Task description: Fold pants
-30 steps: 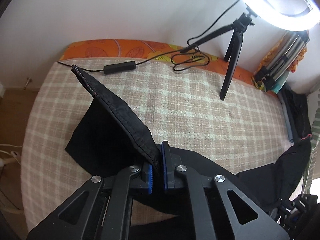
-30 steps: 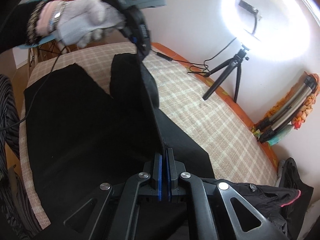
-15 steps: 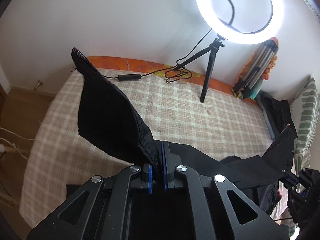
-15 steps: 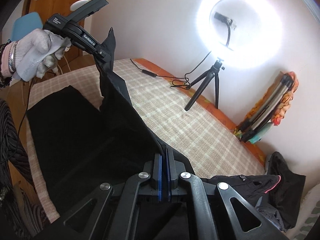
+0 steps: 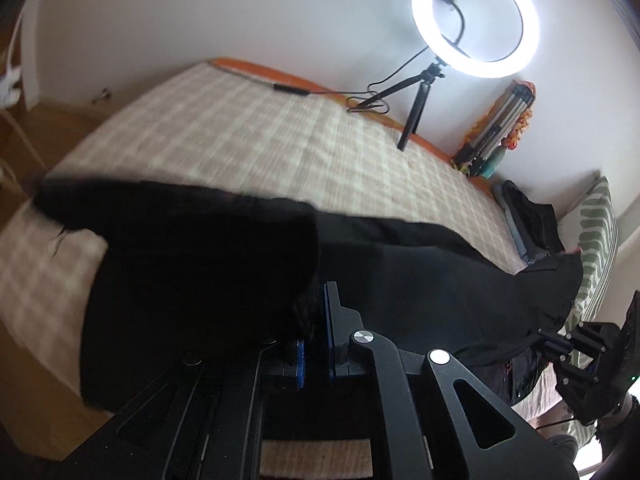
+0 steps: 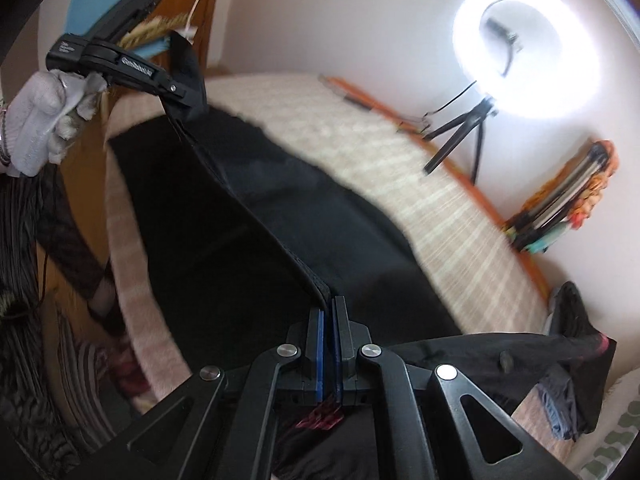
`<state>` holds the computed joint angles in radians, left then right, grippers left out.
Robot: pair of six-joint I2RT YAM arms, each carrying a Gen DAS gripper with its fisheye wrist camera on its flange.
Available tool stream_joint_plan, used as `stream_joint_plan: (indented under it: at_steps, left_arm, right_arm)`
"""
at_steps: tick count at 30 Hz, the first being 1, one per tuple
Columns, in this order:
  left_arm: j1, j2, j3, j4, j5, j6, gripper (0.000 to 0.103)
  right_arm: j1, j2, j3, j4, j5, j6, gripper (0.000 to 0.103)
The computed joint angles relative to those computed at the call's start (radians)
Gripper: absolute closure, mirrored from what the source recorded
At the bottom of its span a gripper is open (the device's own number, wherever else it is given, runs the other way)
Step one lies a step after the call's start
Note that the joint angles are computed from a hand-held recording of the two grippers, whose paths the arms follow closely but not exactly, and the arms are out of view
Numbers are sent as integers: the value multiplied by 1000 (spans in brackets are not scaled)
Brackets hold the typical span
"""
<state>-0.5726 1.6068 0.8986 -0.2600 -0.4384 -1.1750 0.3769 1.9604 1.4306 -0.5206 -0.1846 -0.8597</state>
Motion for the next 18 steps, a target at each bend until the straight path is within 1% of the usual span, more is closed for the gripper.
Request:
stream_joint_plan:
  at_steps: [2, 3, 5, 7, 10, 12, 17, 18]
  left_arm:
    - [-24, -9, -58, 33, -19, -58, 97]
    - [-28, -22, -97, 65, -20, -86, 97]
    - [-31, -41, -148, 85, -15, -131, 96]
    - [-37, -68, -201, 98, -32, -187, 91]
    - [-33, -118, -289, 147, -31, -248, 91]
    - [-29, -136, -305, 141, -45, -250, 91]
    - [-5, -140, -276, 79, -70, -180, 91]
    - [-6, -142, -267, 54, -85, -177, 91]
  right_arm:
    - [7, 4, -36, 9, 23, -12, 102]
    - [9, 7, -52, 13, 35, -16, 102]
    - [10, 15, -69, 8, 48, -26, 102]
    - [14, 18, -88, 6, 58, -39, 102]
    - [25, 26, -98, 5, 73, -39, 102]
    - [33, 36, -99, 8, 84, -35, 102]
    - [45, 48, -95, 4, 104, -31, 102]
    - [43, 47, -94, -1, 104, -33, 102]
